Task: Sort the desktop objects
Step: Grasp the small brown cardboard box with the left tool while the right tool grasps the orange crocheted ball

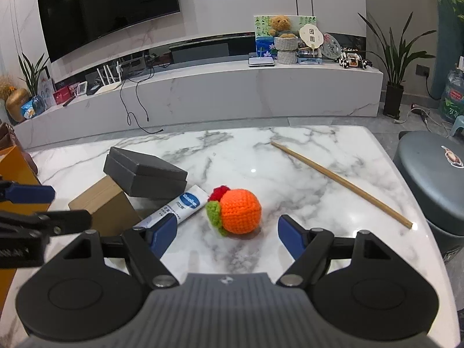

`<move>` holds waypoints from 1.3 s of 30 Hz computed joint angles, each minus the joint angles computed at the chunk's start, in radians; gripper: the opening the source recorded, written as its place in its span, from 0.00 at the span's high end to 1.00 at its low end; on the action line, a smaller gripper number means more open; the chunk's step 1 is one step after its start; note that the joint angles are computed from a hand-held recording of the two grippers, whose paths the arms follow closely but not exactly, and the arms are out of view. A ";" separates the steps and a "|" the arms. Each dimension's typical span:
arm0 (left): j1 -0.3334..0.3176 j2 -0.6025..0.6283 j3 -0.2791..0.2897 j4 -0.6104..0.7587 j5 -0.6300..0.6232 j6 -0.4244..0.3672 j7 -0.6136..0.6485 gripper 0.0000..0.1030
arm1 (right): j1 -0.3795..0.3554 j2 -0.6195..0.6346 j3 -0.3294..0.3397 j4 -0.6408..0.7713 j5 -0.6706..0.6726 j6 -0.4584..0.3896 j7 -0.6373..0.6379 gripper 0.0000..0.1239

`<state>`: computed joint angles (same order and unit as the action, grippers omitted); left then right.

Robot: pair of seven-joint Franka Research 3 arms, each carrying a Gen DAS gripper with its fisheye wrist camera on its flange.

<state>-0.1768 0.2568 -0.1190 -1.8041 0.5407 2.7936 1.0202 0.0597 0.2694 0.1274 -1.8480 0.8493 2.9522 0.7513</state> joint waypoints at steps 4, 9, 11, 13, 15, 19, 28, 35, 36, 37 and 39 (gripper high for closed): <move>-0.008 0.016 0.006 0.013 0.015 -0.014 -0.006 0.22 | 0.004 0.029 0.004 0.025 0.000 0.021 0.006 0.38; -0.009 0.042 0.009 0.033 0.016 -0.019 -0.010 0.22 | 0.024 0.065 -0.012 0.044 -0.081 0.074 0.080 0.41; -0.008 0.053 0.007 0.042 0.008 -0.022 -0.005 0.22 | 0.017 0.078 -0.008 0.053 -0.104 0.070 0.108 0.41; -0.015 0.061 0.013 0.048 0.016 -0.024 -0.010 0.22 | 0.007 0.088 0.002 0.061 -0.118 0.068 0.123 0.41; -0.018 0.069 0.015 0.054 0.021 -0.022 -0.013 0.22 | -0.002 0.095 0.010 0.068 -0.129 0.065 0.134 0.41; -0.025 0.076 0.026 0.053 0.039 -0.003 -0.033 0.22 | -0.013 0.113 0.021 0.084 -0.142 0.060 0.154 0.41; -0.030 0.102 0.030 0.072 0.041 0.000 -0.038 0.26 | -0.030 0.134 0.036 0.100 -0.163 0.046 0.168 0.48; -0.031 0.098 0.032 0.066 0.048 0.003 -0.049 0.37 | -0.040 0.135 0.046 0.105 -0.155 0.038 0.151 0.57; -0.026 0.098 0.028 0.067 0.039 0.001 -0.040 0.42 | -0.041 0.135 0.047 0.105 -0.153 0.037 0.147 0.58; -0.016 0.098 0.017 0.065 0.021 0.004 -0.022 0.43 | -0.041 0.134 0.047 0.104 -0.150 0.036 0.145 0.58; -0.014 0.096 0.014 0.062 0.009 0.007 -0.012 0.45 | -0.038 0.133 0.044 0.104 -0.150 0.032 0.146 0.58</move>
<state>-0.1906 0.3529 -0.1049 -1.7420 0.5493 2.8008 1.0079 0.0213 0.4023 0.1711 -1.7435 0.6989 2.9840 0.8973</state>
